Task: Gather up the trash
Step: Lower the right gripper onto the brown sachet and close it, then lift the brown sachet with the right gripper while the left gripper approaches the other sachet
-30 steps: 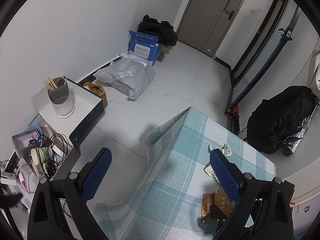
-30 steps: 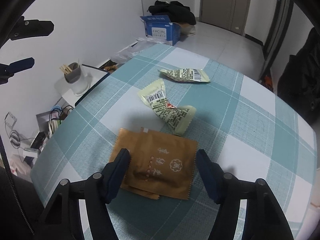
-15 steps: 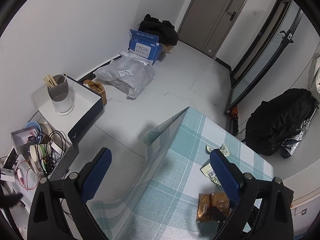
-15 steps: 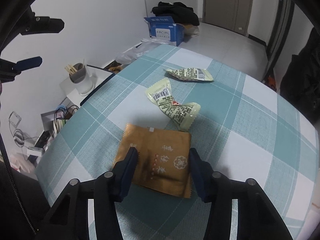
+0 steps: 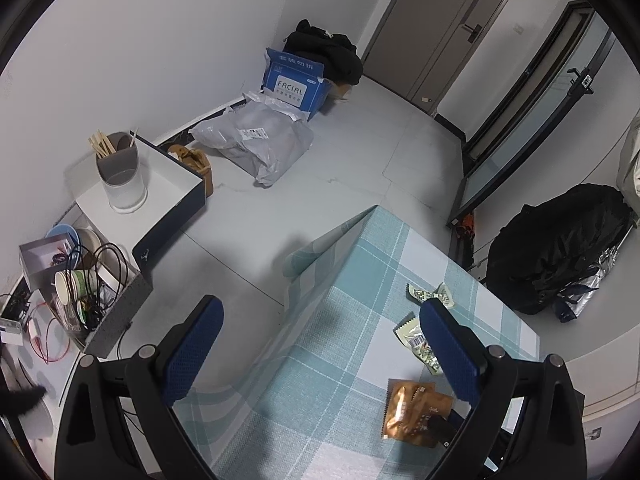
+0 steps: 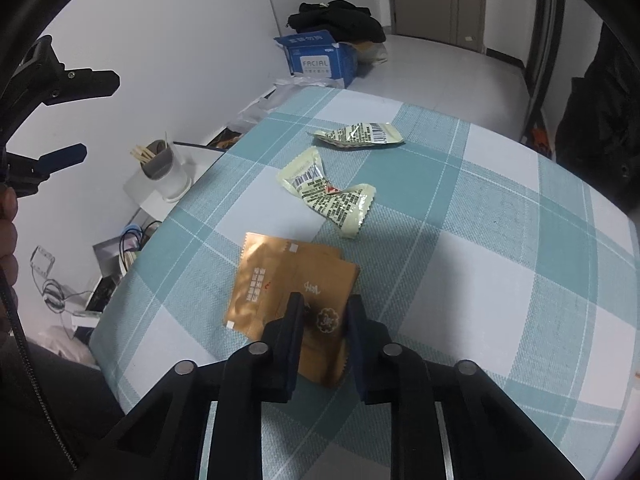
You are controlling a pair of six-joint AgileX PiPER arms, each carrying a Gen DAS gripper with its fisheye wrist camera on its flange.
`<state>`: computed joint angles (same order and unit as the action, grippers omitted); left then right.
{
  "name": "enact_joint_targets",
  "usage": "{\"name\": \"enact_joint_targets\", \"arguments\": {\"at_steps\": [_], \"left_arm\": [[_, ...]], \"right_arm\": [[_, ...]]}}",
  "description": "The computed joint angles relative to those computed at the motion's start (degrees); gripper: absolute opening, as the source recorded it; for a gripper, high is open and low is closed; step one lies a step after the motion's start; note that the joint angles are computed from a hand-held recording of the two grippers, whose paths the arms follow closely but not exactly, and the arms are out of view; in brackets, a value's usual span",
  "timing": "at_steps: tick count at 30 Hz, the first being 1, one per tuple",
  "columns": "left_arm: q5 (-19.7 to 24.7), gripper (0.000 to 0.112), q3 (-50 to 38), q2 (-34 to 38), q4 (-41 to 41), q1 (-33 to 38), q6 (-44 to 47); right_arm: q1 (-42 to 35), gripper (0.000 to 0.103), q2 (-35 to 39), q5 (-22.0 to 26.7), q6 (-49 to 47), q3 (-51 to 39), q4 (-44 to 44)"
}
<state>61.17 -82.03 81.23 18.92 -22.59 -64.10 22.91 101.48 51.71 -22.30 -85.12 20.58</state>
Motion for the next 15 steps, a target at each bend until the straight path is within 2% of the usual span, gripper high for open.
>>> {"name": "enact_joint_targets", "arguments": {"at_steps": [7,15], "left_arm": [[-0.5,0.097,-0.4,0.0,-1.5,-0.1,0.4],[-1.6,0.097,1.2,-0.8,-3.4,0.3,1.6]], "right_arm": [[-1.5,0.008,-2.9,2.4,-3.1,1.9,2.6],[-3.4,0.005,-7.0,2.8,-3.5,5.3,3.6]]}}
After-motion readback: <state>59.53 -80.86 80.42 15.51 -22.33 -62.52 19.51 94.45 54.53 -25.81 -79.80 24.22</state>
